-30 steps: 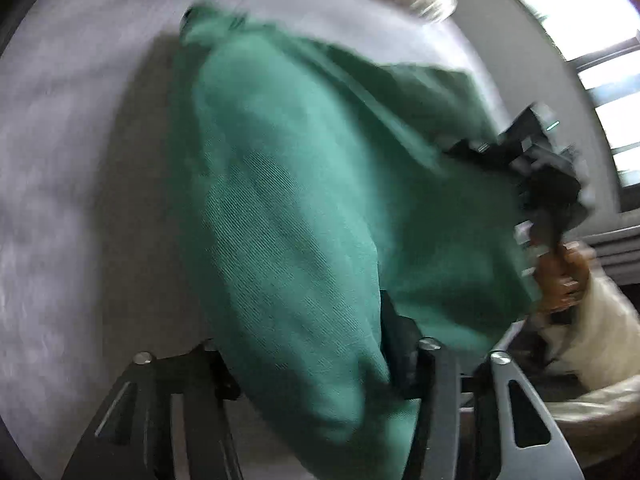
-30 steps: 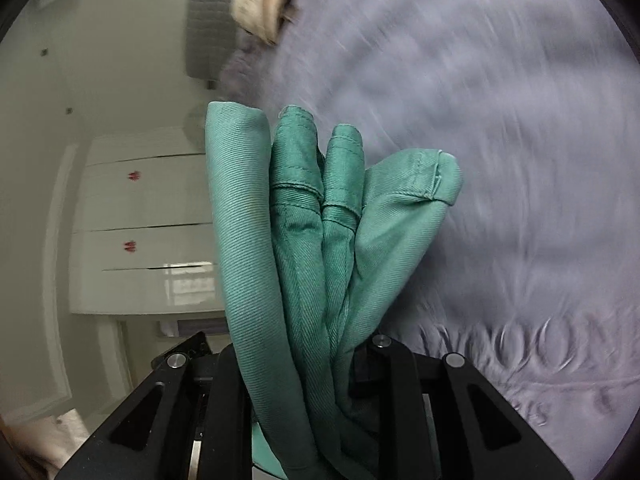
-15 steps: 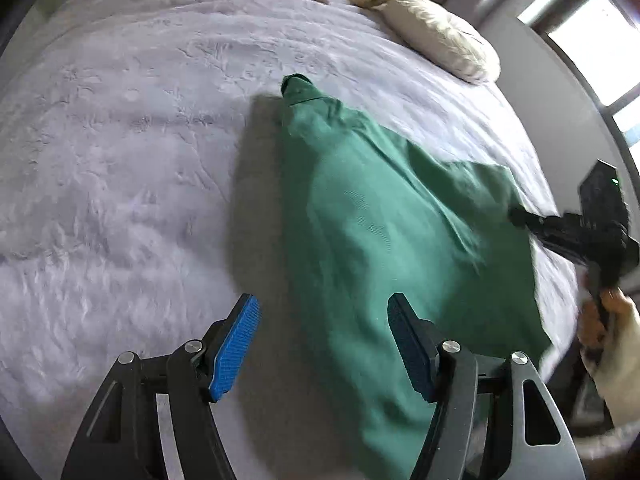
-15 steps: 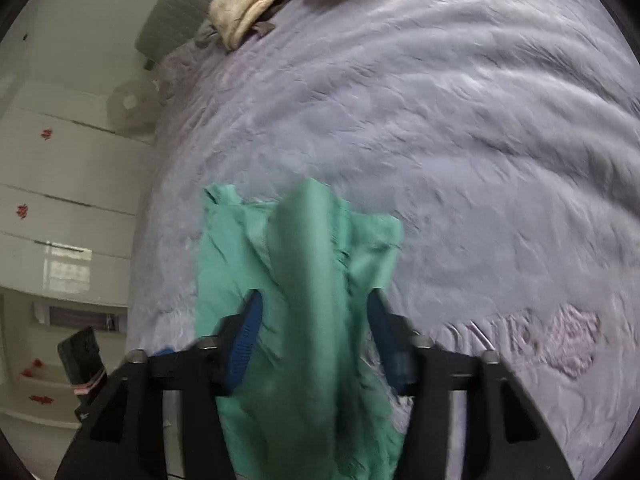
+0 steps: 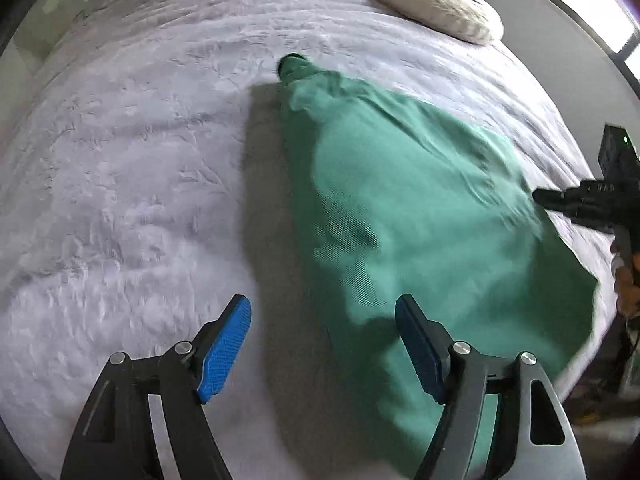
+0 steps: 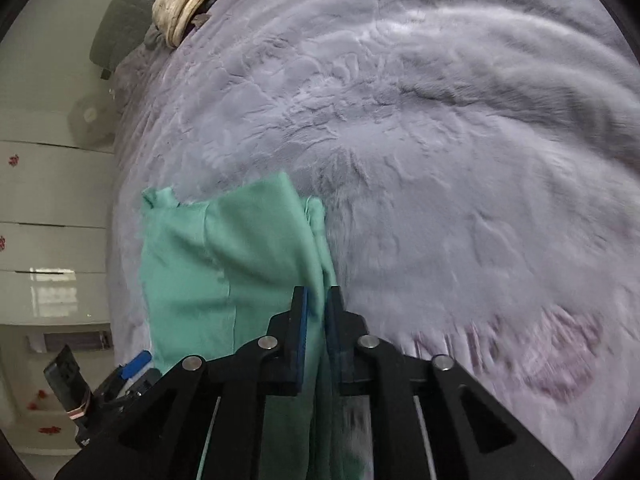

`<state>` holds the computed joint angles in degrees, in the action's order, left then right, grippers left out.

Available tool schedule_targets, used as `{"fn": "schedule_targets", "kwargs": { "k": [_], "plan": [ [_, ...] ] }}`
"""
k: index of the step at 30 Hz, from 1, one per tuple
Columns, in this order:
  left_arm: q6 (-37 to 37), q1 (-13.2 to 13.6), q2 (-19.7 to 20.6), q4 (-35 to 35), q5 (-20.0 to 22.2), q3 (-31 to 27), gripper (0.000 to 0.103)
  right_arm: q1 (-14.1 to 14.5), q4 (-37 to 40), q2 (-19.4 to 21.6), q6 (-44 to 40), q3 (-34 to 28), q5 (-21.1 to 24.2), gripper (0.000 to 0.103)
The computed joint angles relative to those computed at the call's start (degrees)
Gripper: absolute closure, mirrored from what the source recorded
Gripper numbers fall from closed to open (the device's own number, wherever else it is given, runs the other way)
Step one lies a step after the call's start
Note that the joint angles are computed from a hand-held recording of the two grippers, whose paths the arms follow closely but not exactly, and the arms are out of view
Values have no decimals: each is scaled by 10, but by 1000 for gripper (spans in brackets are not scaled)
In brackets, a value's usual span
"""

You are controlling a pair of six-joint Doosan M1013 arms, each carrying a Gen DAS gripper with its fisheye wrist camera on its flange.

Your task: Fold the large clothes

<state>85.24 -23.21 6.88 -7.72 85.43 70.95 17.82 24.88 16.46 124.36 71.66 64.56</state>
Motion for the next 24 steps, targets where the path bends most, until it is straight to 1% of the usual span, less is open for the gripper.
{"fn": "schedule_targets", "kwargs": {
  "k": [2, 4, 5, 6, 8, 10, 12, 13, 15, 16, 18, 19, 21, 24],
  "plan": [
    [5, -1, -6, -16, 15, 2, 27, 5, 9, -21, -12, 12, 5, 89],
    [9, -7, -12, -24, 26, 8, 27, 12, 16, -32, -19, 13, 21, 66],
    [11, -9, -17, -27, 34, 15, 27, 16, 12, -37, -20, 11, 31, 40],
    [8, -13, -20, -28, 40, 21, 27, 20, 7, -43, -22, 12, 38, 36],
    [4, -16, -29, -30, 47, 36, 27, 31, 1, -50, -27, 10, 50, 36],
    [2, -18, -41, -26, 33, 57, 26, 39, -1, -55, -20, 13, 54, 36],
    [-13, -17, -49, -20, 27, 67, 20, 45, 0, -62, -9, 22, 61, 38],
    [-19, -15, -50, -22, 27, 69, 20, 49, -2, -61, -3, 23, 66, 40],
    [-30, -13, -51, -28, 28, 70, 21, 59, -25, -60, 9, 22, 93, 52],
    [-30, -14, -51, -26, 28, 71, 21, 60, -32, -61, 9, 25, 101, 54],
    [-27, -18, -53, -16, 27, 71, 20, 65, -42, -63, 7, 33, 112, 72],
    [-29, -20, -54, -12, 27, 71, 20, 69, -53, -61, 11, 32, 124, 76],
    [-34, -22, -53, -9, 28, 71, 20, 74, -68, -64, 20, 38, 136, 82],
    [-48, -25, -51, -5, 32, 69, 20, 71, -68, -68, 34, 55, 133, 82]
  ]
}}
